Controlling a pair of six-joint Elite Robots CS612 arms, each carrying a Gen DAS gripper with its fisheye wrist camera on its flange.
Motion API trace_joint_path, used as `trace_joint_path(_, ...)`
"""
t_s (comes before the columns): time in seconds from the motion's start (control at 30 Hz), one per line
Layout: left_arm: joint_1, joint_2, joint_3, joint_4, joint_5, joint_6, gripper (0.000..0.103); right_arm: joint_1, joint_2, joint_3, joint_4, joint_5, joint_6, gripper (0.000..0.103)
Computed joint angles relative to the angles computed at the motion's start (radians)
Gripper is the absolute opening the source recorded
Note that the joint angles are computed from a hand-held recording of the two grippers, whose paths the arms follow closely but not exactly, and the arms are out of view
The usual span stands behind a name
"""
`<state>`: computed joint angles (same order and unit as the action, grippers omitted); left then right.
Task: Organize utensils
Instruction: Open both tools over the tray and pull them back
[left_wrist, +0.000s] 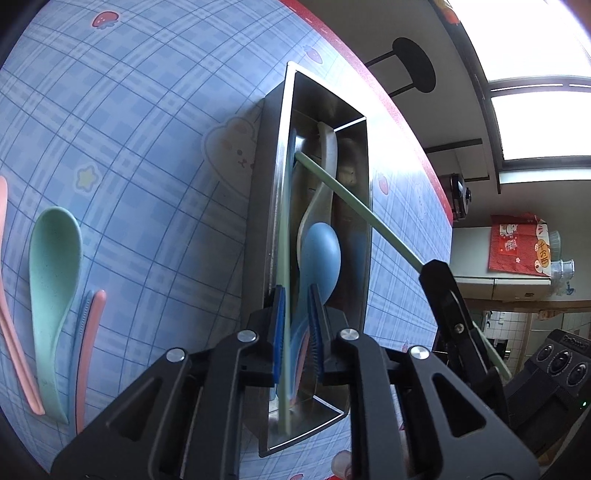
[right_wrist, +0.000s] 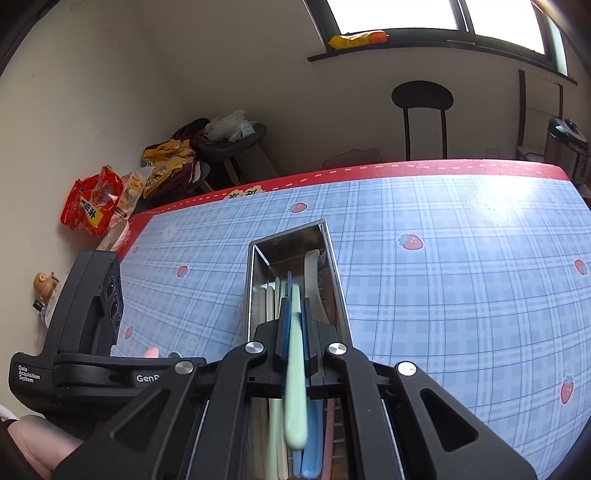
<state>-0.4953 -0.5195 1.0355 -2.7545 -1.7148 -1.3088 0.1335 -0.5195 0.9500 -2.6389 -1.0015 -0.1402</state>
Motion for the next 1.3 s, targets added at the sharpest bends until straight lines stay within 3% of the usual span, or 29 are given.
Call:
trace_joint_path(0.17,-0.001,-0.014,0.013,-0.013,0.036,0.026,0.023,0.001,0.000,-0.005,0.073,0.003,0.002,0.006)
trace_joint_path(0.53,-0.007,-0.133,0.183,-0.060,0.204,0.095,0.033,0.017,0.005,-0.016,0.240,-0.043,-0.062,0.006)
trace_joint_path(0.73,-0.015,-0.183,0.268,-0.051,0.270,0.120,0.043,0.031,0.010,-0.035,0.316,-0.089,-0.113,0.007)
trace_joint_path(0.8,-0.018,-0.198,0.292,-0.051,0.293,0.138,0.048,0.032,0.005,-0.031,0.315,-0.099,-0.114,0.013)
trace_joint_path(0.87,-0.022,-0.212,0.312,-0.048,0.318,0.164,0.056,0.031,-0.010,-0.010,0.285,-0.101,-0.106,0.041)
trace_joint_path(0.97,-0.028,-0.235,0.347,-0.057,0.360,0.200,0.075,0.026,-0.040,0.038,0.221,-0.084,-0.108,0.062)
trace_joint_path(1.03,-0.032,-0.252,0.368,-0.045,0.384,0.224,0.079,0.024,-0.061,0.070,0.186,-0.084,-0.116,0.075)
trace_joint_path(1.07,-0.035,-0.261,0.381,-0.043,0.393,0.232,0.093,0.024,-0.071,0.088,0.167,-0.085,-0.117,0.083)
trace_joint_path(1.2,-0.043,-0.295,0.441,-0.066,0.424,0.243,0.096,0.018,-0.110,0.152,0.131,-0.034,-0.120,0.097)
trace_joint_path(1.3,-0.049,-0.320,0.487,-0.070,0.440,0.244,0.096,0.022,-0.141,0.208,0.098,-0.039,-0.113,0.097)
